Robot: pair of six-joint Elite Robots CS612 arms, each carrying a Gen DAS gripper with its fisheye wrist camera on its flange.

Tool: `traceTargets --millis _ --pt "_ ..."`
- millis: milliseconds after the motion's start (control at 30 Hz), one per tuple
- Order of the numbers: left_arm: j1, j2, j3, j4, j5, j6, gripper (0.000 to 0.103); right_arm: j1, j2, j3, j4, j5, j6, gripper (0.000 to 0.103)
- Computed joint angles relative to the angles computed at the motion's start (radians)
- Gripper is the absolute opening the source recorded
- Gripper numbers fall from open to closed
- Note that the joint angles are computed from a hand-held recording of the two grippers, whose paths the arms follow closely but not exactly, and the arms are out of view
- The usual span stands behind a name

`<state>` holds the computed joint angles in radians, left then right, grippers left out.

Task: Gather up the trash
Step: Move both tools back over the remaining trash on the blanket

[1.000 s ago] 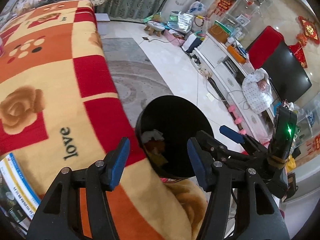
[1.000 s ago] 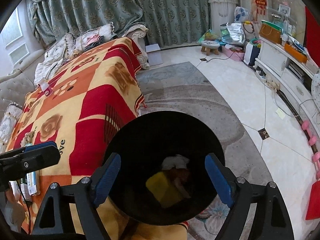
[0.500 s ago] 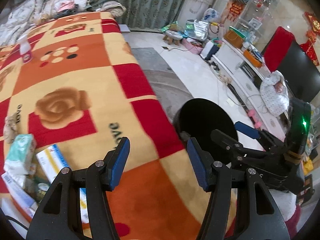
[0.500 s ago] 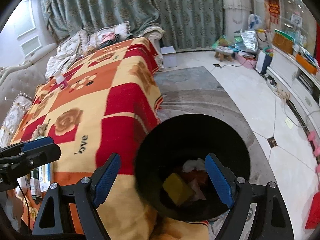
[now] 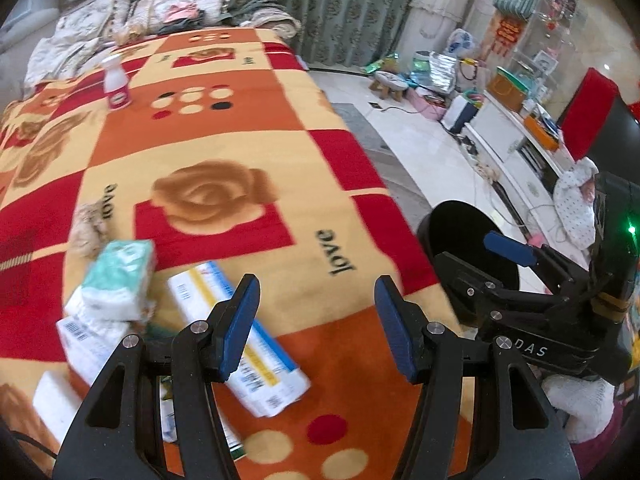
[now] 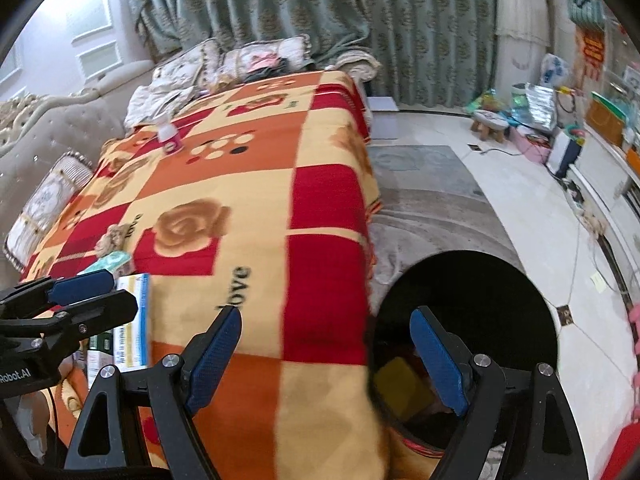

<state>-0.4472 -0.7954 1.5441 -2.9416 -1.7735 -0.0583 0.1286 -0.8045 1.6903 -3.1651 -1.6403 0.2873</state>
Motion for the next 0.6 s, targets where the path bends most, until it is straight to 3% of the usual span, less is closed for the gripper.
traceTargets --millis 600 --pt "0.107 -0.047 0.088 0.004 0.086 -0.091 0.058 0.075 0.081 -0.181 0.112 0.125 -0.127 0.084"
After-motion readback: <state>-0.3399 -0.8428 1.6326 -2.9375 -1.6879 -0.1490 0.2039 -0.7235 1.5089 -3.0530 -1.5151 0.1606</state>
